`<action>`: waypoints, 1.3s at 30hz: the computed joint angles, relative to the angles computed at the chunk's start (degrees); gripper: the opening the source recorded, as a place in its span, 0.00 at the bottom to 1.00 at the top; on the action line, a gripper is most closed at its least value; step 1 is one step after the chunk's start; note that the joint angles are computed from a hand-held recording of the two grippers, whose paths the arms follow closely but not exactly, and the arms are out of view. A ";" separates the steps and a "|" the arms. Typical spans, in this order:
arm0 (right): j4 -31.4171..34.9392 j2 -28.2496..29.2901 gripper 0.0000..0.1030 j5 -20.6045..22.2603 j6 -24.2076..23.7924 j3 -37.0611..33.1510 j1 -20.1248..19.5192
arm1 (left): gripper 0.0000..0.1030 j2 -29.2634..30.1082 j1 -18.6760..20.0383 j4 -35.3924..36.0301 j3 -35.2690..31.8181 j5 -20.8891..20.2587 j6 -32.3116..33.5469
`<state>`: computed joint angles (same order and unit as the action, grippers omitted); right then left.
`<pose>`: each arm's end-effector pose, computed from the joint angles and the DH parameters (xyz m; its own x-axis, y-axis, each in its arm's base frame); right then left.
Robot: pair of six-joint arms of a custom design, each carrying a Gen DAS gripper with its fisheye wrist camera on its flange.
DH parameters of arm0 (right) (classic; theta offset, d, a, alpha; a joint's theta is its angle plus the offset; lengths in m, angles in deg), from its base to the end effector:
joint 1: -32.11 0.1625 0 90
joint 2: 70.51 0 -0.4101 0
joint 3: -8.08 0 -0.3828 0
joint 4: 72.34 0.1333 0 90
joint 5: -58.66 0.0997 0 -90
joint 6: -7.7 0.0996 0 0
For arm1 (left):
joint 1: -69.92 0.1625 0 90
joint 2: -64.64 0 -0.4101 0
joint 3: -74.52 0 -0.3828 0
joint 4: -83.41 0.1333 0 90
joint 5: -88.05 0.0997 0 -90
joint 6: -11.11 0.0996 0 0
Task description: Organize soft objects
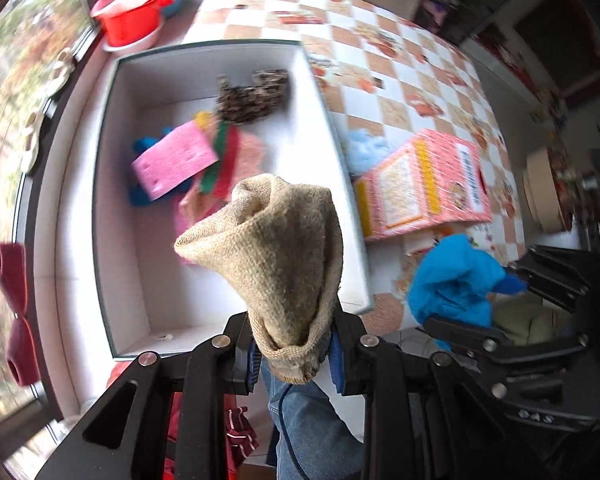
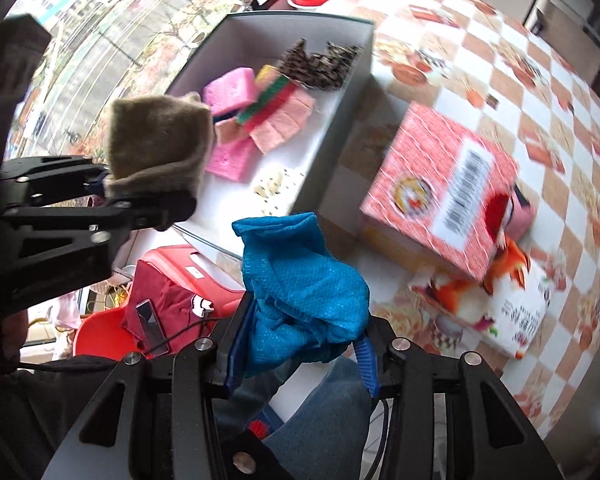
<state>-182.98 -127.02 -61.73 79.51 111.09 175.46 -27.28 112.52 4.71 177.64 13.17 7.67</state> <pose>0.4844 -0.2570 0.1060 -0.7914 0.2531 0.5565 0.0956 0.9503 -0.2963 -0.1992 -0.3996 0.3710 -0.6197 0.7393 -0.2635 0.6440 0.6709 0.3675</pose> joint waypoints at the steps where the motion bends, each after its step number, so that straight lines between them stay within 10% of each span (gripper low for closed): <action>1: 0.39 0.53 0.45 -0.02 -0.94 -0.81 -0.21 | 0.28 -0.01 0.45 -0.28 -0.05 0.33 -0.37; 39: 1.13 8.78 0.45 1.48 -13.77 -9.45 -10.05 | 0.28 4.55 9.84 -0.60 1.56 8.81 -2.56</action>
<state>-181.84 -118.24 -60.25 65.74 101.64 165.41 -22.73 122.36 4.11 179.20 21.98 5.10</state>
